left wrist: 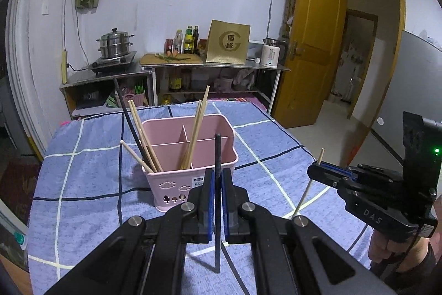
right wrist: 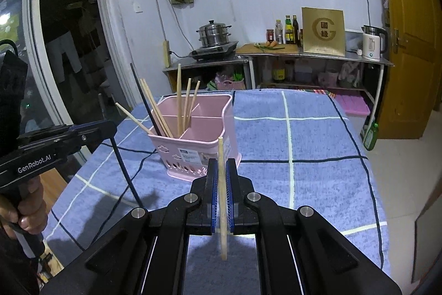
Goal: Organize utensils
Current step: 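Lift both held chopsticks upright and carry them toward the pink basket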
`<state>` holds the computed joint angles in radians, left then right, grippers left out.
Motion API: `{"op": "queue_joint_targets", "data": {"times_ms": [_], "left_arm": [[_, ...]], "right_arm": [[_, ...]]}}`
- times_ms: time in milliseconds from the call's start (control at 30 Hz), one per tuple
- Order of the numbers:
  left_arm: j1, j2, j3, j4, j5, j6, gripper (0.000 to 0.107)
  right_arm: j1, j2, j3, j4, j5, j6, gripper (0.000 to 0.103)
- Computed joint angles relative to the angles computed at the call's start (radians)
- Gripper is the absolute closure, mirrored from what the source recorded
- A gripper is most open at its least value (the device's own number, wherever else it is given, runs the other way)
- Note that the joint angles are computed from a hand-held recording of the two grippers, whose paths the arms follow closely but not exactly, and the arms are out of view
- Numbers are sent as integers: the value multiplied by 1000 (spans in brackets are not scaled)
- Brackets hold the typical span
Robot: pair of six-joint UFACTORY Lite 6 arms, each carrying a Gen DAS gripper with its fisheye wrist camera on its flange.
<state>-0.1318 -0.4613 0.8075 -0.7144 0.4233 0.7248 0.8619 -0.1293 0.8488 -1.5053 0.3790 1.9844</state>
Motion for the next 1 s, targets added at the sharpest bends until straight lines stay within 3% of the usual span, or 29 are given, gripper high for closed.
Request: {"op": "queue_joint_targets", "data": {"times_ms": [667, 1000], "left_arm": [[141, -122, -49, -72, 140, 110, 103], [264, -63, 39, -136, 235, 186, 103]], "right_arm": [[80, -59, -16, 45, 68, -47, 97], [77, -27, 25, 31, 52, -50, 97]]}}
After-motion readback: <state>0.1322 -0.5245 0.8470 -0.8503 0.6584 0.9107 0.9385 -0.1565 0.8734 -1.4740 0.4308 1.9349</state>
